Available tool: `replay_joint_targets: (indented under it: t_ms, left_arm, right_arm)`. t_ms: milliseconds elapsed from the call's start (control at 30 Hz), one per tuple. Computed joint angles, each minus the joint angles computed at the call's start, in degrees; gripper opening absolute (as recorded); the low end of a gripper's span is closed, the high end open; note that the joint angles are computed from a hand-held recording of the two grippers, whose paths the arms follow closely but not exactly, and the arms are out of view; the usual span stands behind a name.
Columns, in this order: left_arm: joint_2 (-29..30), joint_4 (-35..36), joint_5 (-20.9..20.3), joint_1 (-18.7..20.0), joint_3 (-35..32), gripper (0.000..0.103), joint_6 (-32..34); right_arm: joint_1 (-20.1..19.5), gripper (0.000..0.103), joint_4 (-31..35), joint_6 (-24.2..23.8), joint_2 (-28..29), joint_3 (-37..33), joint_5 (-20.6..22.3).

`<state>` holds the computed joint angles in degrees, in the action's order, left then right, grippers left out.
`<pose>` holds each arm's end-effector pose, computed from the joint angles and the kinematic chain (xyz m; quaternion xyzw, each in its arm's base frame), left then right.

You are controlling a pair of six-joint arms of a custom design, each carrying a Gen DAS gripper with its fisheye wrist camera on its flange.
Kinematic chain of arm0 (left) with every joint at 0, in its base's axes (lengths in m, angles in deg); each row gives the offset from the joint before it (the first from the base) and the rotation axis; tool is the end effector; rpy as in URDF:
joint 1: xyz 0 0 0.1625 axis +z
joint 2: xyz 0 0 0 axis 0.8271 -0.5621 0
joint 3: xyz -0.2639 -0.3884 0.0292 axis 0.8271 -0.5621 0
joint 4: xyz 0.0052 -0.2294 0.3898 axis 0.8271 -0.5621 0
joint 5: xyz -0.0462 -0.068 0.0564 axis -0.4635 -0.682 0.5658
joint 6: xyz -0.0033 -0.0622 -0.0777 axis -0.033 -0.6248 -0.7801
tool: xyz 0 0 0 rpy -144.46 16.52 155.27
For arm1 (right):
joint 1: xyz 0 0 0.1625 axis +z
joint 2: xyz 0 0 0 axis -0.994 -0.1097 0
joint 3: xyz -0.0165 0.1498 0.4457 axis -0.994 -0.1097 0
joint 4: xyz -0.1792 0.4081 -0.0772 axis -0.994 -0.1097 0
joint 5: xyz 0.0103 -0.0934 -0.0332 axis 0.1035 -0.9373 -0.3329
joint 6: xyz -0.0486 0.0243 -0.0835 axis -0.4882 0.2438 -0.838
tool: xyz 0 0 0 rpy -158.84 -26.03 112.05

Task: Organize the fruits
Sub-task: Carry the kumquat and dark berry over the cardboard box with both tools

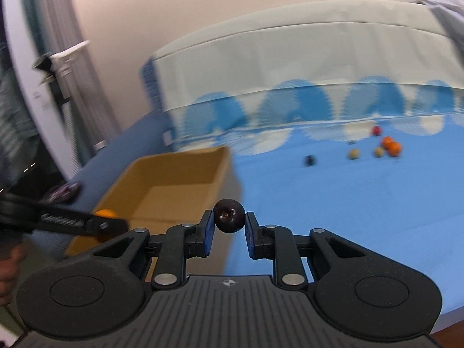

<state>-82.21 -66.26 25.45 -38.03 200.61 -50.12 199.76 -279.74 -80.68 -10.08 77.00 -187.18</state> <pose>-0.2829 -0.3037 0.1838 0.2460 0.8833 -0.2534 0.3084 0.1974 -0.2285 0.2347 0.1159 -0.8596 0.4595 0.1911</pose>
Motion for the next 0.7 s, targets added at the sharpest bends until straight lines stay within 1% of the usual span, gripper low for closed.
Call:
replay_joint_targets:
  t_ms: [67,167,300,367,500,700]
  left_arm:
    - [-4.17,4.08,0.60,-1.51,1.17,0.042,-2.99]
    - [-9.80,9.59,0.92,-3.61,2.65,0.042,-7.03]
    - [-16.14,16.74,1.33,-6.59,4.01,0.041,-11.84]
    - [-18.28,18.73,1.47,-7.47,4.46,0.041,-13.26]
    - [-20.87,21.08,1.57,-8.35,4.88,0.041,-15.24]
    - [-21.85,20.25,1.99,-8.36,5.20,0.042,-15.16]
  right_arm:
    - [4.01,0.023,2.00,3.02,1.67,-0.58,-1.38]
    - [9.33,0.024,4.09,5.96,4.33,-1.67,-4.04]
    - [13.95,0.024,5.35,8.14,7.33,-3.14,-6.42]
    - [15.58,0.024,6.11,8.89,8.05,-3.73,-7.35]
    - [17.34,0.024,7.81,10.23,8.61,-4.27,-8.43]
    - [18.55,0.024,9.02,10.68,8.40,-4.69,-9.75]
